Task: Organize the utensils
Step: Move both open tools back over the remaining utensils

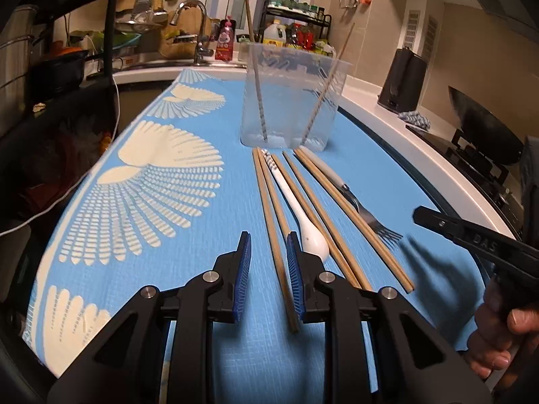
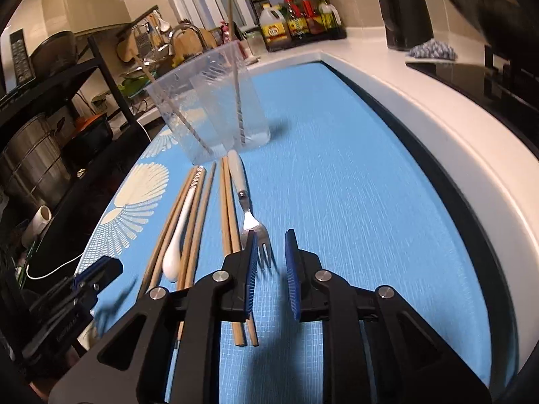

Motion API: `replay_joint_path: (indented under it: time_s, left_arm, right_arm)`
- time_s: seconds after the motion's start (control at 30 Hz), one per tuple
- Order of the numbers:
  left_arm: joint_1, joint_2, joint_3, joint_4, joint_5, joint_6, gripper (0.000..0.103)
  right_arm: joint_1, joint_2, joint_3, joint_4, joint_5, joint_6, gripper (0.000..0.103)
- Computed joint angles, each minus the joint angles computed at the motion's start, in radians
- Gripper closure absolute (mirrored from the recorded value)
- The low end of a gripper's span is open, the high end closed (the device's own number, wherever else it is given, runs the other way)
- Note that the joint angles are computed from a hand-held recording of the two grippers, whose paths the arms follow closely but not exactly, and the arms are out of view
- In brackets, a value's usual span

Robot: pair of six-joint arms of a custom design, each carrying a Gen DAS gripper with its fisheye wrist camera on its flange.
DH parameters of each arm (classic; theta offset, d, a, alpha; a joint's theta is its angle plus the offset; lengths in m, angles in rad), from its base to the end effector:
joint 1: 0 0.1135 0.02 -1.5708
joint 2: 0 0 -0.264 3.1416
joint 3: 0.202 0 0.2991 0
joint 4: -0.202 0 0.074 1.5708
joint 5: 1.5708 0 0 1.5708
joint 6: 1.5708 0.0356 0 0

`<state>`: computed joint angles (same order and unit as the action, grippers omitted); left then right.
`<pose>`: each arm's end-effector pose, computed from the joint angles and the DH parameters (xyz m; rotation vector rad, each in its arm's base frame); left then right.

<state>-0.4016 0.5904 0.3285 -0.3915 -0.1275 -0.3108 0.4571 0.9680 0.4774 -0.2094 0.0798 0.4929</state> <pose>0.1730 -0.0686 0.1761 0.0310 2.2294 -0.2504 0.2173 0.1037 0.1753 0.0839 2.3001 0.4079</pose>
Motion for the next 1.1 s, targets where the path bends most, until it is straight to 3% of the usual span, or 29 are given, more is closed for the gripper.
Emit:
replay_joint_path:
  time_s: [0.33, 0.67, 1.1]
  left_arm:
    - [-0.036, 0.074, 0.004, 0.019, -0.027, -0.018, 0.081]
    - [-0.080, 0.132, 0.013, 0.015, -0.064, -0.023, 0.081]
    - [-0.085, 0.134, 0.018, 0.011, -0.068, -0.028, 0.081]
  right_arm:
    - [-0.026, 0.161, 0.036, 0.062, -0.086, 0.056, 0.083]
    - [0.014, 0.166, 0.047, 0.049, -0.085, 0.082, 0.083]
    - [-0.019, 0.138, 0.050, -0.010, -0.200, 0.221, 0.079]
